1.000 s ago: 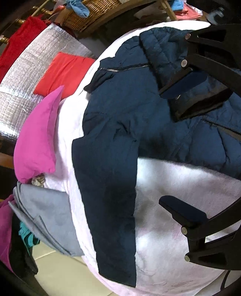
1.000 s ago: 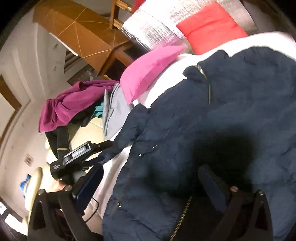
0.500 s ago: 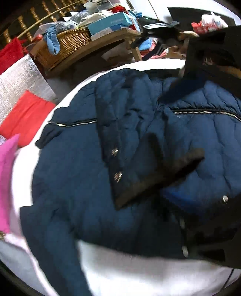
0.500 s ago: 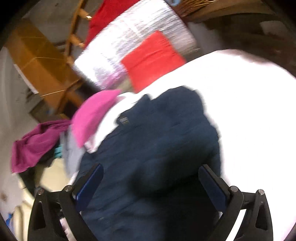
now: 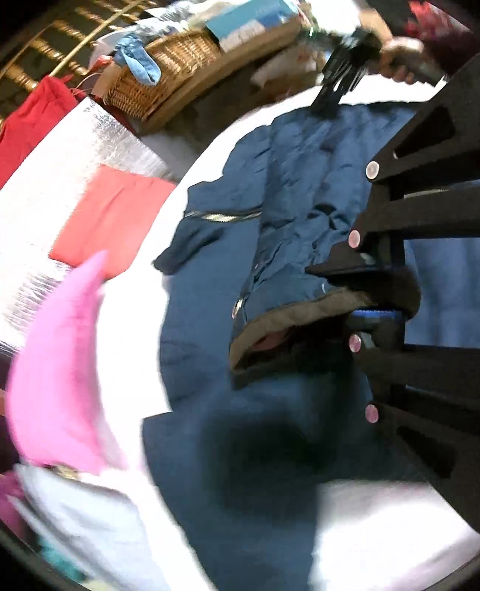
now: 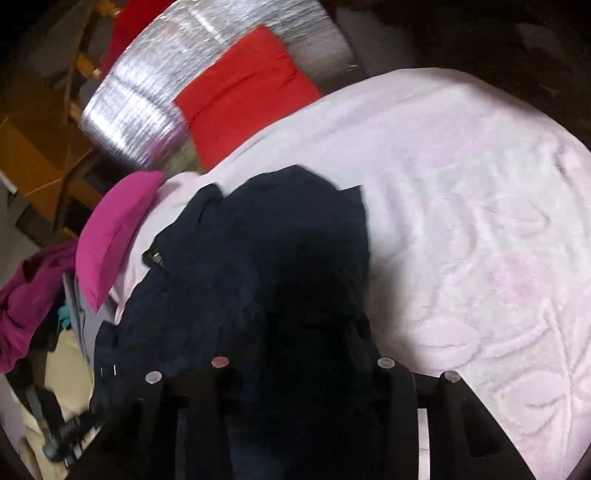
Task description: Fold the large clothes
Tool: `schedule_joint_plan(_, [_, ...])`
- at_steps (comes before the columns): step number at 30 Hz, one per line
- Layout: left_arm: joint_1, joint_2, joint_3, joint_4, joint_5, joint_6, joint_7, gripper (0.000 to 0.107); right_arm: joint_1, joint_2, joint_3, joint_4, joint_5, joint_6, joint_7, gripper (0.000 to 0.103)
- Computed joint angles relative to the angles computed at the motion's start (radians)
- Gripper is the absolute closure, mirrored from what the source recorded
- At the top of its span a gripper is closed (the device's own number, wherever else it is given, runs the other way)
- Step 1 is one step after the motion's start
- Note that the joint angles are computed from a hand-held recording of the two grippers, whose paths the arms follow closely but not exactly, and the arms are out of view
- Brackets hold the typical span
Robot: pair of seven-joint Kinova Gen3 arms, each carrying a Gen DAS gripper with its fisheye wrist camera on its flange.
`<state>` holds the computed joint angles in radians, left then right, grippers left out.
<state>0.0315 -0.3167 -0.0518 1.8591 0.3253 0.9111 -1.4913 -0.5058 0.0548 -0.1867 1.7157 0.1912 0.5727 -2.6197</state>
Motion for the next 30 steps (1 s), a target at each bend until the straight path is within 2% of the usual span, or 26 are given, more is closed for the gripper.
schedule_joint_plan(2, [-0.028, 0.030, 0.064, -0.040, -0.081, -0.052, 0.049, 0.095, 0.004, 0.007, -0.004, -0.012, -0.024, -0.008, 0.045, 0.068])
schedule_joint_plan(4, [-0.036, 0.061, 0.109, -0.078, -0.163, -0.100, 0.086, 0.095, 0.002, 0.002, -0.003, -0.001, -0.047, -0.058, 0.083, 0.068])
schedule_joint_plan(6, [-0.008, 0.107, 0.093, -0.110, -0.231, -0.122, 0.116, 0.095, 0.011, 0.002, -0.018, -0.002, -0.066, -0.105, 0.110, 0.068])
schedule_joint_plan(8, [0.028, 0.163, 0.082, -0.146, -0.297, -0.079, 0.173, 0.093, -0.024, 0.025, -0.001, -0.023, -0.030, -0.088, 0.093, 0.068])
schedule_joint_plan(11, [-0.025, 0.253, 0.148, -0.175, -0.385, 0.033, 0.223, 0.080, -0.034, 0.077, -0.012, -0.090, -0.015, 0.010, 0.121, 0.066])
schedule_joint_plan(12, [-0.023, 0.255, 0.143, -0.178, -0.384, 0.047, 0.224, 0.080, -0.015, 0.080, -0.040, -0.099, 0.004, 0.024, 0.113, 0.061])
schedule_joint_plan(13, [-0.010, 0.250, 0.120, -0.179, -0.367, 0.050, 0.212, 0.080, 0.019, 0.071, -0.083, -0.098, 0.022, 0.026, 0.095, 0.052])
schedule_joint_plan(15, [0.009, 0.218, 0.062, -0.193, -0.324, 0.074, 0.176, 0.075, 0.036, 0.030, -0.113, -0.068, 0.083, -0.020, 0.021, 0.044])
schedule_joint_plan(16, [-0.001, 0.184, 0.058, -0.188, -0.327, 0.068, 0.174, 0.071, 0.017, 0.006, -0.101, -0.044, 0.124, -0.056, -0.020, 0.038])
schedule_joint_plan(17, [0.005, 0.162, 0.047, -0.192, -0.341, 0.067, 0.181, 0.060, -0.020, -0.021, -0.071, -0.029, 0.164, -0.076, -0.055, 0.034])
schedule_joint_plan(18, [0.009, 0.140, 0.041, -0.192, -0.347, 0.066, 0.184, 0.055, -0.058, -0.034, -0.039, -0.017, 0.205, -0.102, -0.093, 0.030])
schedule_joint_plan(19, [0.008, 0.101, 0.019, -0.185, -0.344, 0.060, 0.171, 0.046, -0.086, -0.045, -0.025, -0.015, 0.246, -0.113, -0.134, 0.030])
schedule_joint_plan(21, [-0.030, 0.046, 0.005, -0.172, -0.345, 0.054, 0.145, 0.038, -0.107, -0.026, -0.054, -0.056, 0.323, -0.085, -0.195, 0.030])
schedule_joint_plan(23, [-0.044, 0.006, -0.023, -0.156, -0.393, 0.060, 0.165, 0.033, -0.164, 0.032, -0.048, -0.138, 0.365, -0.006, -0.192, 0.032])
schedule_joint_plan(24, [-0.062, -0.009, -0.042, -0.147, -0.418, 0.069, 0.177, 0.032, -0.182, 0.058, -0.048, -0.174, 0.363, 0.035, -0.174, 0.038])
schedule_joint_plan(25, [-0.094, -0.020, -0.064, -0.138, -0.427, 0.081, 0.181, 0.032, -0.184, 0.097, -0.067, -0.221, 0.345, 0.065, -0.144, 0.053])
schedule_joint_plan(26, [-0.108, -0.022, -0.093, -0.133, -0.420, 0.088, 0.173, 0.032, -0.199, 0.122, -0.072, -0.256, 0.330, 0.106, -0.124, 0.059])
schedule_joint_plan(30, [-0.214, 0.000, -0.268, -0.129, -0.299, 0.145, 0.093, 0.032, -0.343, 0.241, 0.004, -0.381, 0.368, 0.267, -0.135, 0.063])
